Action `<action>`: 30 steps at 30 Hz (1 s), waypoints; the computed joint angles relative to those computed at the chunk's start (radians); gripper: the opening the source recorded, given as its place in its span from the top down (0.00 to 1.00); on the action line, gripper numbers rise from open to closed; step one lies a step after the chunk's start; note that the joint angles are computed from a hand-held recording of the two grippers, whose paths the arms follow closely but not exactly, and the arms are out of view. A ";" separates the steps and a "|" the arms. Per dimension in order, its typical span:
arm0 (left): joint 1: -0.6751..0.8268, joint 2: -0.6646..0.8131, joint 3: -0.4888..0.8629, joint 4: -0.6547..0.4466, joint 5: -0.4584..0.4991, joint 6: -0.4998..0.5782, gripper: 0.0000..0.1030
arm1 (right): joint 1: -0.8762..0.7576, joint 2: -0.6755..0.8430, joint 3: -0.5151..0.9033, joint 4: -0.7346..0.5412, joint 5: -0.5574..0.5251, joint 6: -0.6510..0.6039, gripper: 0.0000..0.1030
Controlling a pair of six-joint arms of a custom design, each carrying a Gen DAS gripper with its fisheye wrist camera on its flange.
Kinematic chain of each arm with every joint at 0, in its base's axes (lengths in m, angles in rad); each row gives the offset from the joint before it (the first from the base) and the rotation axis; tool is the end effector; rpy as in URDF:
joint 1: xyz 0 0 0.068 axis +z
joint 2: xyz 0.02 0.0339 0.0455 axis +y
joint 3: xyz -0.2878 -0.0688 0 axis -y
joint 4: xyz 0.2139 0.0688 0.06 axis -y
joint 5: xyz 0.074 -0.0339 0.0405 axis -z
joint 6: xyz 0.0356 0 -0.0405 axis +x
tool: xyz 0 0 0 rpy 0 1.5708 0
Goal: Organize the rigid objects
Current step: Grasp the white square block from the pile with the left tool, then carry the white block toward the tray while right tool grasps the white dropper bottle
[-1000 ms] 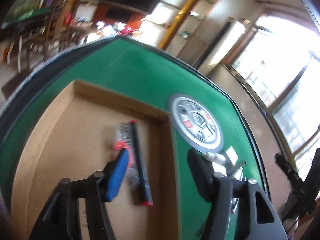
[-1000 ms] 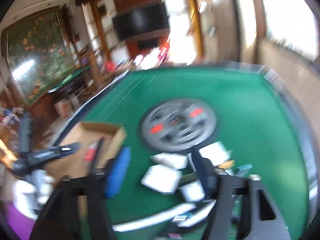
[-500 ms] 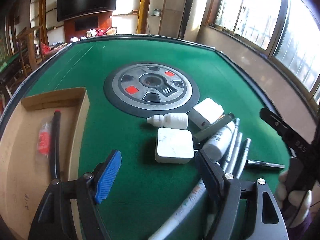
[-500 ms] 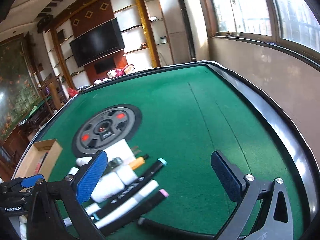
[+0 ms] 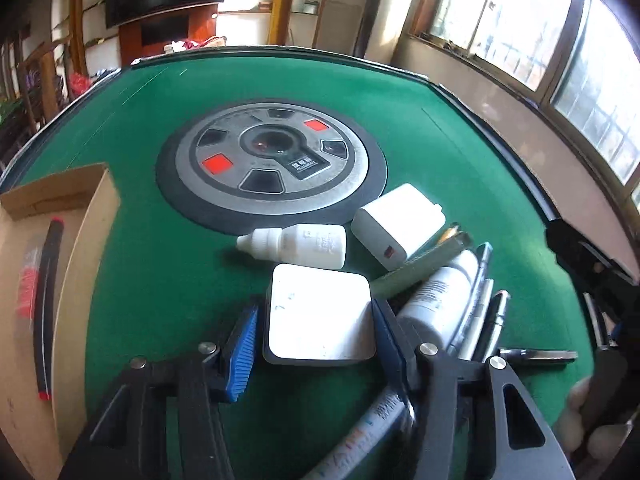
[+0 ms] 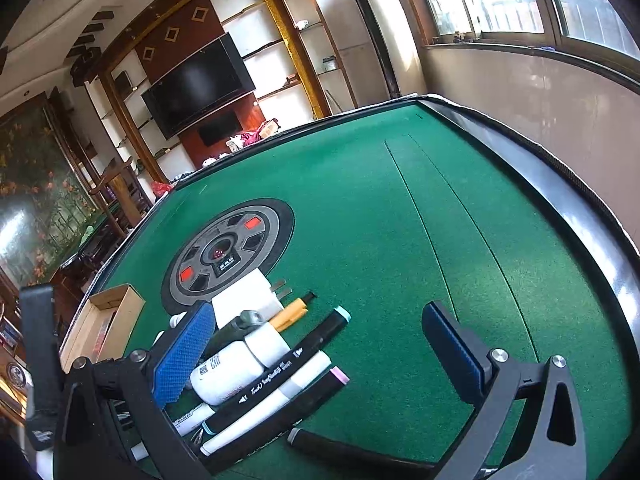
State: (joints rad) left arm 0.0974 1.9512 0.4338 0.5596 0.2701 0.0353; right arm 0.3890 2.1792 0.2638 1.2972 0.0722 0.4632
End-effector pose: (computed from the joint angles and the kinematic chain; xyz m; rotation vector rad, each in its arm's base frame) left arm 0.2602 0.0159 0.0817 0.0298 2.5014 -0.2864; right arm 0.2396 0.0955 0.0646 0.1234 2.2124 0.3996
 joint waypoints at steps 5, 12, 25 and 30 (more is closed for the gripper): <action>0.038 -0.142 -0.097 0.010 0.033 -0.021 0.45 | 0.006 -0.003 0.018 -0.034 -0.004 -0.011 0.00; 0.098 -0.388 -0.259 0.002 0.015 0.006 0.45 | 0.034 0.006 0.040 -0.074 0.043 -0.037 0.00; 0.516 -0.642 -0.306 -0.247 0.162 0.314 0.45 | 0.086 -0.047 0.043 -0.190 0.213 -0.015 0.00; 0.646 -0.577 -0.275 -0.271 0.249 0.393 0.45 | 0.158 -0.202 0.136 -0.459 0.147 -0.082 0.00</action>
State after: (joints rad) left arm 0.7430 1.3745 0.1592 0.2890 0.5194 0.4280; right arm 0.5469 1.9773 0.4002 0.8387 0.2190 0.3814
